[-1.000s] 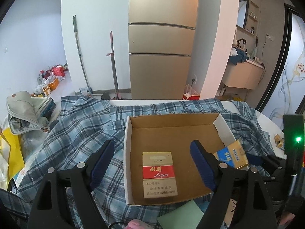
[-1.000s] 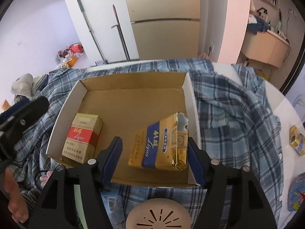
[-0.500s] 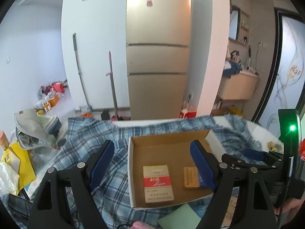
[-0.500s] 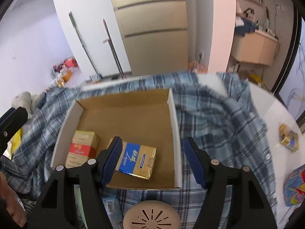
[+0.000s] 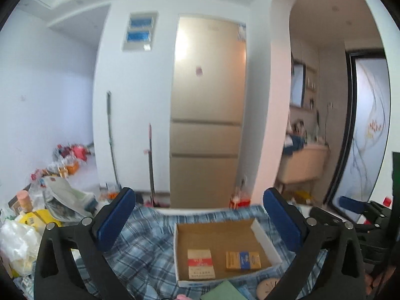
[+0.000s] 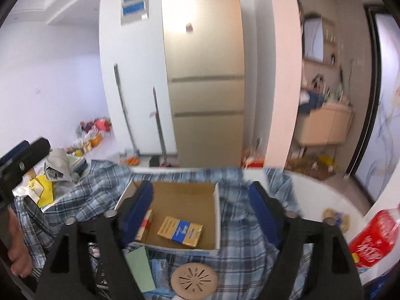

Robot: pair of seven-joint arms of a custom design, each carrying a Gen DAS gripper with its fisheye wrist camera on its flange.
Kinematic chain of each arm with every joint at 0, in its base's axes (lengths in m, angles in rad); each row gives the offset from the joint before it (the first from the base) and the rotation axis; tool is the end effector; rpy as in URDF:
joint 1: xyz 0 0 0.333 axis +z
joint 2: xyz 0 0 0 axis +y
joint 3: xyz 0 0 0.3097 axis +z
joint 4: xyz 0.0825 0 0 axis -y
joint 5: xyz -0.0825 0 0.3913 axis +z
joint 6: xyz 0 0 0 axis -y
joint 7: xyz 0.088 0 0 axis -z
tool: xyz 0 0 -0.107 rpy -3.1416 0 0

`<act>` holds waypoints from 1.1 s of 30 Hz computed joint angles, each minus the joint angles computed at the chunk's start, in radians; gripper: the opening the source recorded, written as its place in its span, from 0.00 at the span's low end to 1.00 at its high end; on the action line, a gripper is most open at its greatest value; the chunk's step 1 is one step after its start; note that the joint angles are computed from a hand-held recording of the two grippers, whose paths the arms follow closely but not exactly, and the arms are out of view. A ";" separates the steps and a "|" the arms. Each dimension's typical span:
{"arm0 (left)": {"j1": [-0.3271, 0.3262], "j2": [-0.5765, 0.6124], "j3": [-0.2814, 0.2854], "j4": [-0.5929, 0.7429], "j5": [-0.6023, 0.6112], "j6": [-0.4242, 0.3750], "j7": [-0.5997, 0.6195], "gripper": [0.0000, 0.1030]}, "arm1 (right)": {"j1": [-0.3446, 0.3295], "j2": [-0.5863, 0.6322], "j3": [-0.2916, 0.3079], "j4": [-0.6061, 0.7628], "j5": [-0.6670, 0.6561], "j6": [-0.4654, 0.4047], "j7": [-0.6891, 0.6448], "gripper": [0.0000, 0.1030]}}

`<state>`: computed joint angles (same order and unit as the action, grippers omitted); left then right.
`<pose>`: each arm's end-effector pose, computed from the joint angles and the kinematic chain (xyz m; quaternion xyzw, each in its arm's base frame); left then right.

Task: Organize soft objects
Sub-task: 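Lower the gold-and-blue pack into the box and open the right tool, then lower the left tool to the black Face box and grasp it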

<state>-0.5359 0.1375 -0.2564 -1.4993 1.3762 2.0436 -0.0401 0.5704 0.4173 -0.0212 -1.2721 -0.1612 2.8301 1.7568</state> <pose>0.5005 -0.4116 0.6667 -0.6531 0.4342 -0.3886 0.4837 0.6189 0.3931 0.6530 -0.7212 0.4315 -0.2780 0.4653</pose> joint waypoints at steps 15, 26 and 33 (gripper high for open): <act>-0.045 -0.087 -0.091 -0.144 0.034 -0.101 -0.029 1.00 | 0.100 -0.238 -0.166 -0.376 -0.433 0.236 0.431 0.99; -0.046 -0.063 -0.087 -0.195 -0.099 -0.112 -0.055 1.00 | 0.020 -0.224 -0.057 -0.432 -0.387 0.262 0.390 0.99; -0.039 -0.044 -0.076 -0.221 -0.150 -0.083 -0.093 1.00 | 0.119 -0.202 -0.171 -0.460 -0.403 0.340 0.429 0.99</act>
<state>-0.5752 0.0932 -0.3323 -1.7199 1.2258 1.9611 -0.1332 0.6898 0.2148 -0.1920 -1.7322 -0.5645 3.1701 2.1860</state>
